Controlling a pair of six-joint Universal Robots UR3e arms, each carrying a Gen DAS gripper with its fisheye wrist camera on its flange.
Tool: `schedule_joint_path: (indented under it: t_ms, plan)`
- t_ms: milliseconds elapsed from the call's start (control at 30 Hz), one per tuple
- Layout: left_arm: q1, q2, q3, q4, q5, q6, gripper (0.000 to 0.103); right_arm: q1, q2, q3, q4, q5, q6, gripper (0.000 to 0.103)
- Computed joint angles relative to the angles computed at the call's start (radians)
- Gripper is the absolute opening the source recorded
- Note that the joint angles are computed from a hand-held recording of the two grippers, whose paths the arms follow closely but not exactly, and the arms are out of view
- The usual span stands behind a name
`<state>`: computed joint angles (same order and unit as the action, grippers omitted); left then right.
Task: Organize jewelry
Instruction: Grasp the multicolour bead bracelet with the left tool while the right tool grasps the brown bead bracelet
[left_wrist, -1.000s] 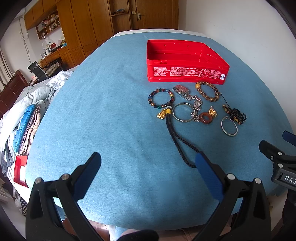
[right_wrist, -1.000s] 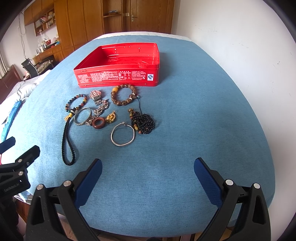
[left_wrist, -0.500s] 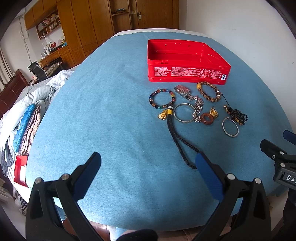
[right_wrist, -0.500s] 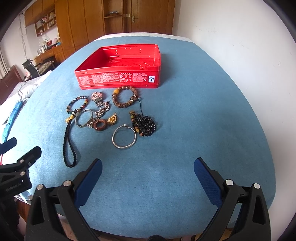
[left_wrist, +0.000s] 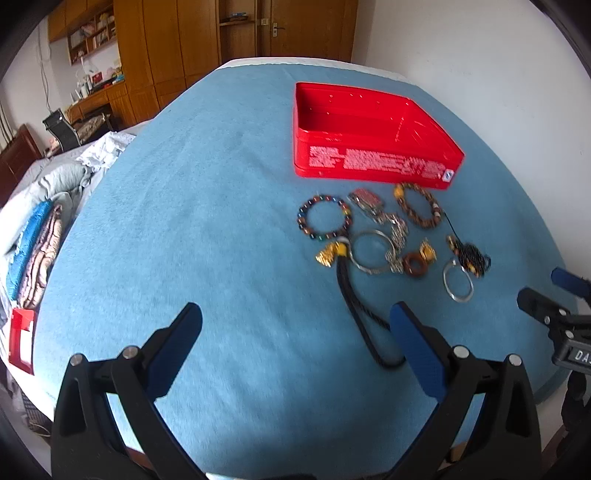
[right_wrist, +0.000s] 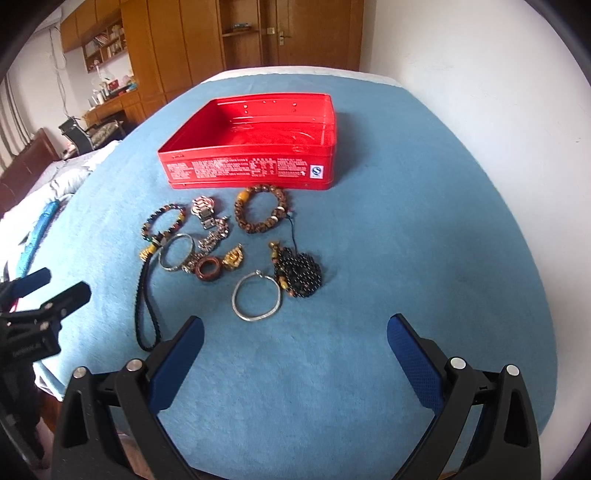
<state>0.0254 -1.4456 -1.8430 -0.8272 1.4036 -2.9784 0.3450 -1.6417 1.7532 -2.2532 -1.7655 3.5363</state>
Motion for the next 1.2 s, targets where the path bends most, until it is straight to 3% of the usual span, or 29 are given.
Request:
schedule_joint_path:
  t_ms: [200,267,400,500,533,600,667,900,1200]
  plan:
    - [0.016,-0.104,0.122,-0.024,-0.053,0.004,0.099,-0.068,0.055,-0.06,-0.003,0.092,-0.075,0.099]
    - [0.0,-0.165,0.198,-0.044,-0.041,0.005,0.099,-0.099,0.087,-0.092,-0.003,0.13,-0.097,0.092]
    - [-0.045,-0.299,0.351,-0.064,0.019,-0.006,0.097,-0.197,0.148,-0.154,0.024,0.253,-0.117,0.068]
    - [-0.069,-0.431,0.526,-0.167,0.05,-0.009,0.071,-0.267,0.214,-0.205,0.048,0.35,-0.129,0.047]
    - [-0.07,-0.476,0.588,-0.212,0.048,-0.011,0.067,-0.286,0.244,-0.225,0.052,0.383,-0.134,0.038]
    - [-0.077,-0.563,0.701,-0.282,0.044,-0.01,0.066,-0.304,0.302,-0.266,0.057,0.419,-0.146,0.031]
    - [-0.087,-0.62,0.77,-0.315,0.054,-0.004,0.06,-0.307,0.347,-0.308,0.065,0.424,-0.152,0.029]
    - [-0.108,-0.796,1.003,-0.426,0.073,0.0,0.058,-0.297,0.513,-0.514,0.13,0.406,-0.178,0.028]
    - [-0.115,-0.898,1.17,-0.524,0.062,0.023,0.054,-0.283,0.674,-0.726,0.234,0.373,-0.197,0.025]
